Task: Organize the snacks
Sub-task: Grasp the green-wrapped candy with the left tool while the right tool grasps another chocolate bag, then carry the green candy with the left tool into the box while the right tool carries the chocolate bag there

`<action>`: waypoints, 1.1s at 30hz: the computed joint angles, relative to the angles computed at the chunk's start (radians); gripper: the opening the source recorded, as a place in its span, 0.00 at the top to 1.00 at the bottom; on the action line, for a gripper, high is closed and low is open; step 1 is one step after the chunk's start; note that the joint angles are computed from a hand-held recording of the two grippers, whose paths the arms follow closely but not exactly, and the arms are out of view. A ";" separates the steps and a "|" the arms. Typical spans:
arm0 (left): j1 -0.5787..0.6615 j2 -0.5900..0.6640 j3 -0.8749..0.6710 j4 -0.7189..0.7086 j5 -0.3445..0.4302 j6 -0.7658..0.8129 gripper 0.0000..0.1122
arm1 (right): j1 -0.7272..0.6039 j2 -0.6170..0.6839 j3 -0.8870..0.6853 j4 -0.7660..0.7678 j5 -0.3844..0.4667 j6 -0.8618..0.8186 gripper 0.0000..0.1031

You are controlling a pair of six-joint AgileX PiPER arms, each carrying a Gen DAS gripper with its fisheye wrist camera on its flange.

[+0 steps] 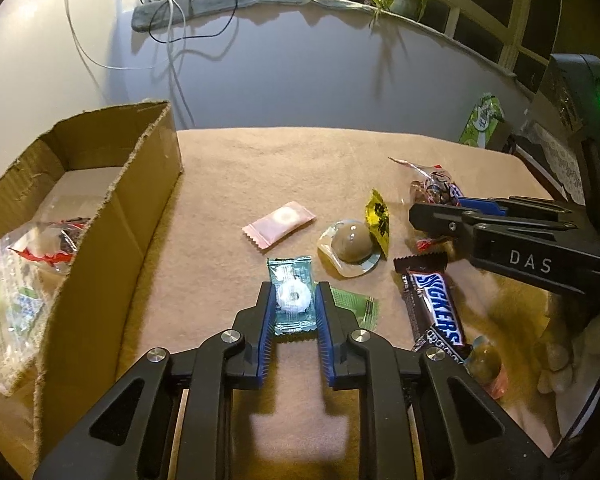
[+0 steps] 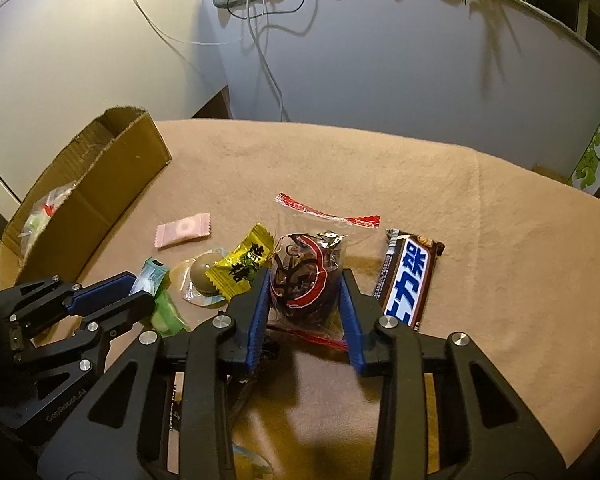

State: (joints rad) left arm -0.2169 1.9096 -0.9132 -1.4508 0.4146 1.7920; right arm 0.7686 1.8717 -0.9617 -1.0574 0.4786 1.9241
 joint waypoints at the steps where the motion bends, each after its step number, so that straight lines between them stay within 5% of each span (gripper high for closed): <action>1: 0.003 -0.005 0.003 -0.003 0.006 0.004 0.84 | 0.004 -0.008 0.006 -0.010 0.006 0.013 0.67; 17: 0.103 -0.131 0.062 -0.099 0.118 0.112 0.84 | 0.067 -0.061 -0.012 -0.082 0.099 0.113 0.67; 33: 0.290 -0.148 0.041 -0.106 0.216 0.140 0.84 | 0.103 0.085 -0.309 0.002 0.129 -0.067 0.67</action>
State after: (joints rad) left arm 0.0729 1.7616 -0.8725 -1.5573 0.6302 1.9320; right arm 0.8719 1.9564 -1.2705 -1.0554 0.6075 1.8574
